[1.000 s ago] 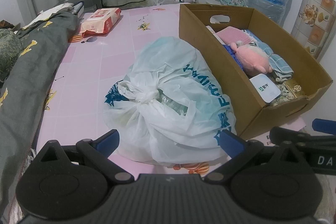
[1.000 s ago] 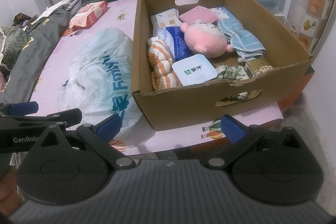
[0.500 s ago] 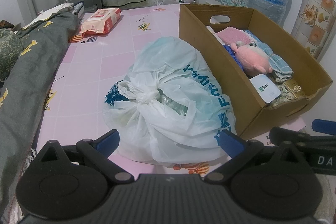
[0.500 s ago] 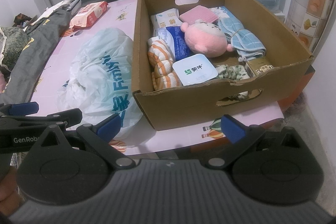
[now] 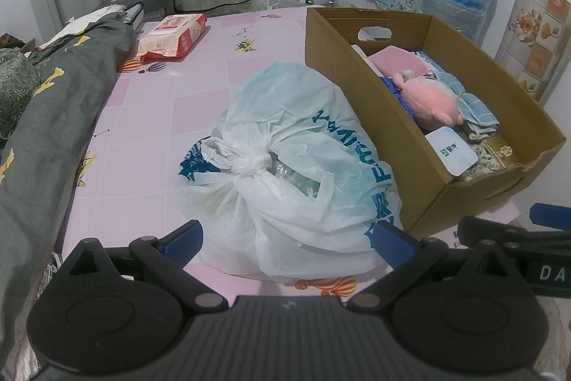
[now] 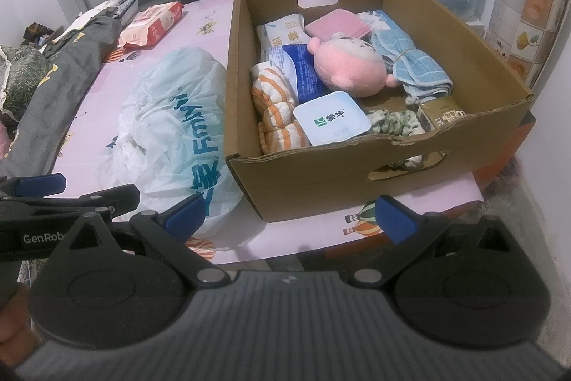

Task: Organize soft objects

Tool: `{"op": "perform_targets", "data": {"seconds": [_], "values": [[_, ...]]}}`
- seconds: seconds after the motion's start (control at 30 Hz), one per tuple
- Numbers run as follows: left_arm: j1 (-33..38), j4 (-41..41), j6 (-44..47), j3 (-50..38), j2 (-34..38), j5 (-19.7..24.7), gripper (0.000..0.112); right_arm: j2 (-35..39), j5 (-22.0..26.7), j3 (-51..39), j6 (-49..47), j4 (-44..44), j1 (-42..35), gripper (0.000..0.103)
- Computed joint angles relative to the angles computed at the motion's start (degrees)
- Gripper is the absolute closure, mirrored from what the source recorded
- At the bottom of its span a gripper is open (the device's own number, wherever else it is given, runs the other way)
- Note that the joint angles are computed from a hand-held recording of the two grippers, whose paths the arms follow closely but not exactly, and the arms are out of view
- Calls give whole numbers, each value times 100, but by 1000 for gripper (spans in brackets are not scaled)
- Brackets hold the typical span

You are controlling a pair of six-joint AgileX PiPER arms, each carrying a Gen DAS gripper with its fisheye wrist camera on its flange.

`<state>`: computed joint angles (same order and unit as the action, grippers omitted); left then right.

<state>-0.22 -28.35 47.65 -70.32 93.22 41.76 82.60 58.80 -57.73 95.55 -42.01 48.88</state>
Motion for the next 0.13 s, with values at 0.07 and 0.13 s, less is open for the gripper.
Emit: {"op": "perform_targets", "data": {"seconds": [0.07,0.13], "values": [[2,-1,1,-3,1,3,10,11,1,-10,3,6,5,1],[4,-3,4,-7,5,9,10,-3,-3,0,-11,4,-7,1]]}}
